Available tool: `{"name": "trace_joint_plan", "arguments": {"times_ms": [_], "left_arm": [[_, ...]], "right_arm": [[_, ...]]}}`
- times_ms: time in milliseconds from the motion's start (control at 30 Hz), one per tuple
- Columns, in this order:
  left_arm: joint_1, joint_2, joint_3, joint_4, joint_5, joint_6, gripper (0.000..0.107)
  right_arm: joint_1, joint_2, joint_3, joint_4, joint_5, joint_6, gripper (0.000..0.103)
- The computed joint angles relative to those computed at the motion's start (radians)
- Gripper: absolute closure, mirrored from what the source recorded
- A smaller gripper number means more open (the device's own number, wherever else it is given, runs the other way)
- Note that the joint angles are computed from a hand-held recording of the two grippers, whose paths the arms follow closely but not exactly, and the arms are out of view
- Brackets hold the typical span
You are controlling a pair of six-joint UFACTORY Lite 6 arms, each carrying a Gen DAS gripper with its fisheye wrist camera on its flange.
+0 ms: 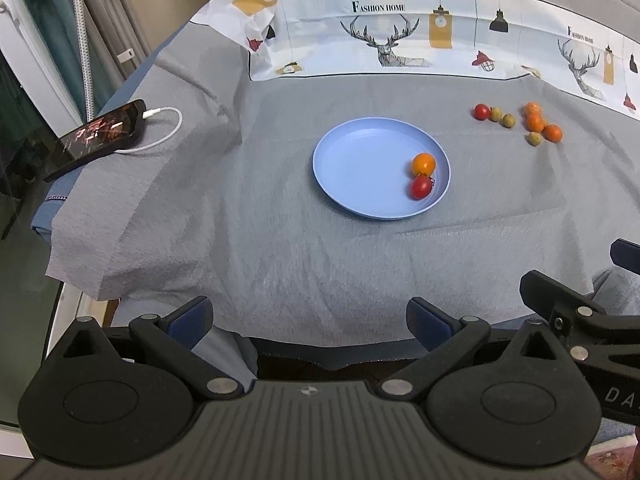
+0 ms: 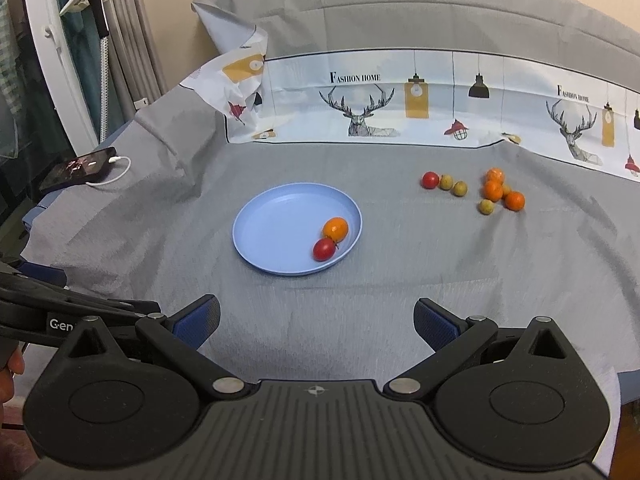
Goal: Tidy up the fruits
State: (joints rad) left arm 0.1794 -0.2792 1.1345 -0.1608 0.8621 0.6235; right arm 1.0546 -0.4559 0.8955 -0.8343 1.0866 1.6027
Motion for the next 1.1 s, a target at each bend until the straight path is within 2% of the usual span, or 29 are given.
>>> {"name": "trace_joint_plan", "arguments": {"times_ms": [433,733,867,967,1100], "left_arm": [[-0.093,0.071,0.009,0.12,-0.036,-0.126,0.004],[-0.226,0.157,0.071,0.262,-0.056,-0.304,0.004],[-0.321,0.256,0.165,0.319,-0.033,-0.405,0.004],[-0.404,0.384,0.298,0.347,0.007,-0.474,0.004],[-0.516,0.641,0.59,0.359,0.061,-0.549,0.004]], "right_arm": [[-0.129,-0.013,-0.059,0.068,-0.133,-0.064,0.001],[-0.296,-0.096,-0.169,0.105,-0.254,-0.097,0.001],[-0.455,-0.176,-0.246,0.118,-0.309,-0.159,0.001],[-0.629,-0.216,-0.302,0.125,-0.367,-0.237,0.001],[-0.952,-0.193,-0.362,0.137,-0.54,-0.379,0.001]]}}
